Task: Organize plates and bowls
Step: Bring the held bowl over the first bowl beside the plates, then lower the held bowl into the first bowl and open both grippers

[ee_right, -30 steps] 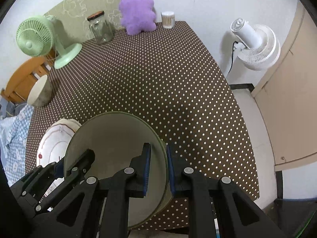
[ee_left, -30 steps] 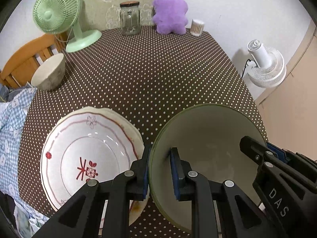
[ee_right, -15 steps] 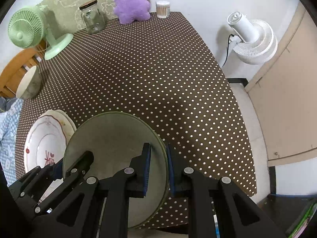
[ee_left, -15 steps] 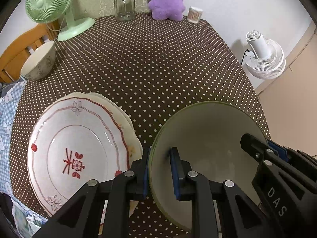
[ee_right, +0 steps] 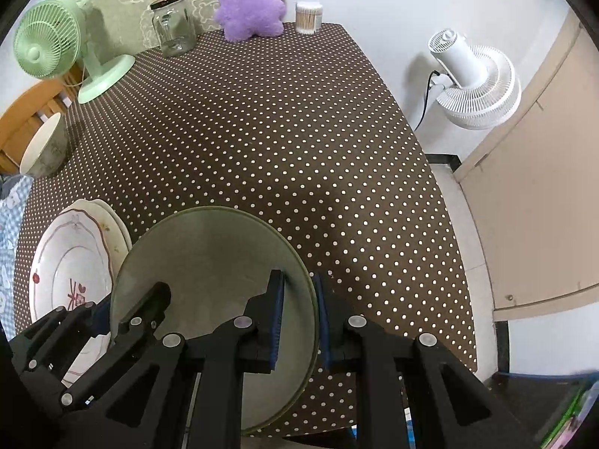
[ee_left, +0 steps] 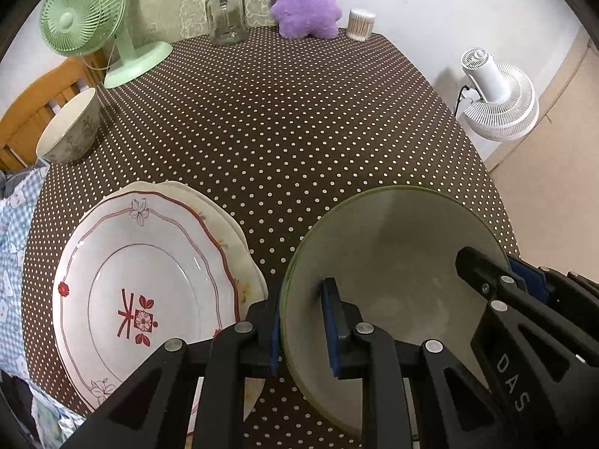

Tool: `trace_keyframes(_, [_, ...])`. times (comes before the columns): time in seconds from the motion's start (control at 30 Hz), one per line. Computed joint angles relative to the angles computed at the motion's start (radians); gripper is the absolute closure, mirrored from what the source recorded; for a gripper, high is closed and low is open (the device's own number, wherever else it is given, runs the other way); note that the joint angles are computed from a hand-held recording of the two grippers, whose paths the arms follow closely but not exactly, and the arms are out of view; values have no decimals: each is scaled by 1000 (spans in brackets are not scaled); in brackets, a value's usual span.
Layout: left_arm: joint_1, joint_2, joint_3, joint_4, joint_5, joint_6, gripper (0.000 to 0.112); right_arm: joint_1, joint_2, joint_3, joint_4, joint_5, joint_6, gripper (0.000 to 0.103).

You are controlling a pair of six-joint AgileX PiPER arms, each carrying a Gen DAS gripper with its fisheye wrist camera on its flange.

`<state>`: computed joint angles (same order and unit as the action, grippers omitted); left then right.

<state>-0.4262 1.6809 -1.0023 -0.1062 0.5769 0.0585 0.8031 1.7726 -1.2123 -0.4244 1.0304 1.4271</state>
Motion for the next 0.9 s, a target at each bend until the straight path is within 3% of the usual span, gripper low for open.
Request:
trace_keyframes(0.33, [-30, -6, 13, 94, -24, -115, 94, -29, -63, 106, -18, -147, -35, 83])
trace_keyframes(0.53, [-53, -5, 4, 126, 3, -208, 76, -80, -115, 187, 29, -291, -137, 80])
trace_keyframes(0.6, [-64, -19, 6, 156, -2, -261, 72, -99, -133, 205, 46, -329, -177, 73])
trace_keyframes(0.67, [-64, -33, 3, 169, 0, -302, 64, -103, -155, 218, 17, -335, -164, 46])
trace_keyframes(0.7, [-66, -39, 1, 181, 0, -324, 55, -104, -175, 233, -8, -348, -147, 40])
trace_keyframes(0.8, [-72, -63, 5, 244, -13, -402, 47, -111, -205, 252, -35, -369, -155, 35])
trace_keyframes(0.9, [-73, -79, 3, 268, -7, -441, 46, -118, -226, 258, -34, -393, -186, 34])
